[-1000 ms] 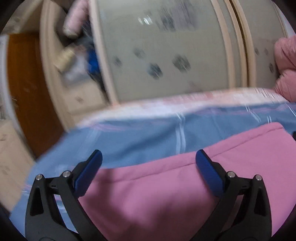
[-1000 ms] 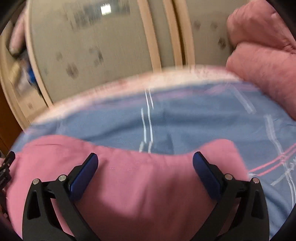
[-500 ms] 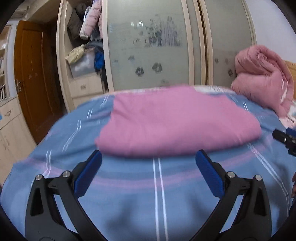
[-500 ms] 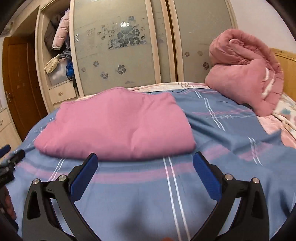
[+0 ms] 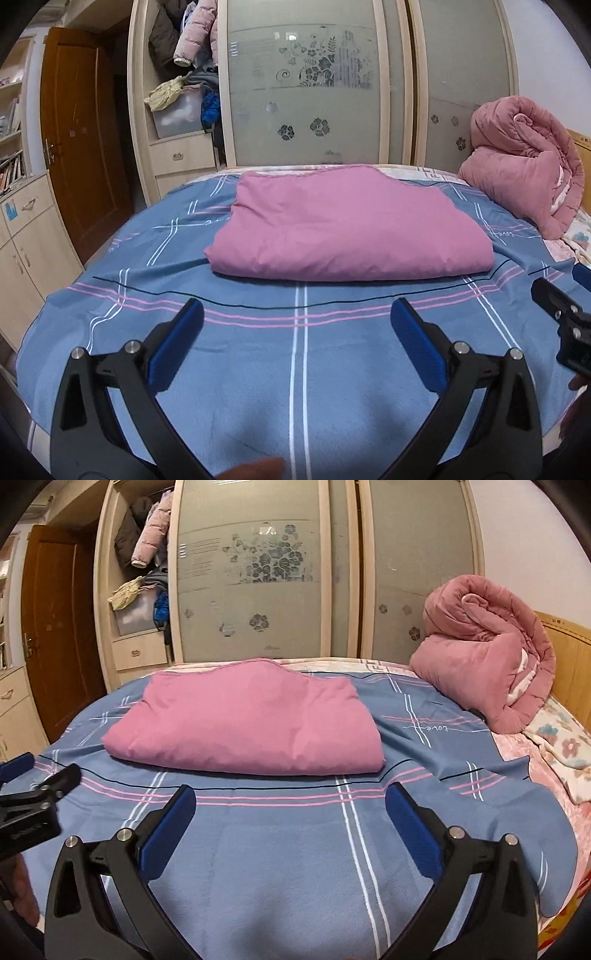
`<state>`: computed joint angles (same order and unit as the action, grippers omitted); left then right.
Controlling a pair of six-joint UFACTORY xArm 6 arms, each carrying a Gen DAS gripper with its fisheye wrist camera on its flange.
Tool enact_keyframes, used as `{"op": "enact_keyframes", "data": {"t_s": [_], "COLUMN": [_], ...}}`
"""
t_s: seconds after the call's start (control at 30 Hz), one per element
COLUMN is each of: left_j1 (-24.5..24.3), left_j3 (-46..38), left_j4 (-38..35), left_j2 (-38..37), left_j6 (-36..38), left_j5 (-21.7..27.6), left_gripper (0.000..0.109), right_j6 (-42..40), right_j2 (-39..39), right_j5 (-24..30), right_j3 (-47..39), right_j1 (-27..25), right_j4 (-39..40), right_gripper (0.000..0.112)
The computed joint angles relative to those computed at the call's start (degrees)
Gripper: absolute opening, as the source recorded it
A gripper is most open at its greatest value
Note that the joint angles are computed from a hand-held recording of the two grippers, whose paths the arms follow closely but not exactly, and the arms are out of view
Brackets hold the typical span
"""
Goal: Fold large clothes
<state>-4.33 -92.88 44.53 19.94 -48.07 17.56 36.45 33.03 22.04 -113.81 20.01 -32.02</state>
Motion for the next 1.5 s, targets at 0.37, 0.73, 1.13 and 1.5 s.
{"op": "enact_keyframes", "data": {"t_s": [0.37, 0.73, 1.13, 1.5], "left_j1": [-0.62, -0.36, -0.43, -0.48], "left_j3": [1.96, 2.28, 2.21, 2.14], "left_j4": [-0.6, -1.57, -0.99, -0.71], "left_j2": [-3.0, -3.29, -3.33, -3.26], "left_j6": [0.9, 2.02, 1.81, 1.6], "left_j5": [0.45, 0.64, 0.25, 0.29], "left_gripper": [0.101, 0.101, 0.101, 0.101], "right_j6": [-0.18, -1.3, -1.26, -1.31], "right_j2": [-2.31, -1.87, -1.86, -2.05], "right_j5": [-0.4, -0.12, -0.02, -0.44], "right_j3": [1.32, 0.73, 0.65, 1.13], "right_j1": [1.15, 1.28, 1.28, 1.3], "right_j4": [0.82, 2.22, 2.07, 2.14], "right_gripper": [0.102, 0.102, 0.102, 0.102]}}
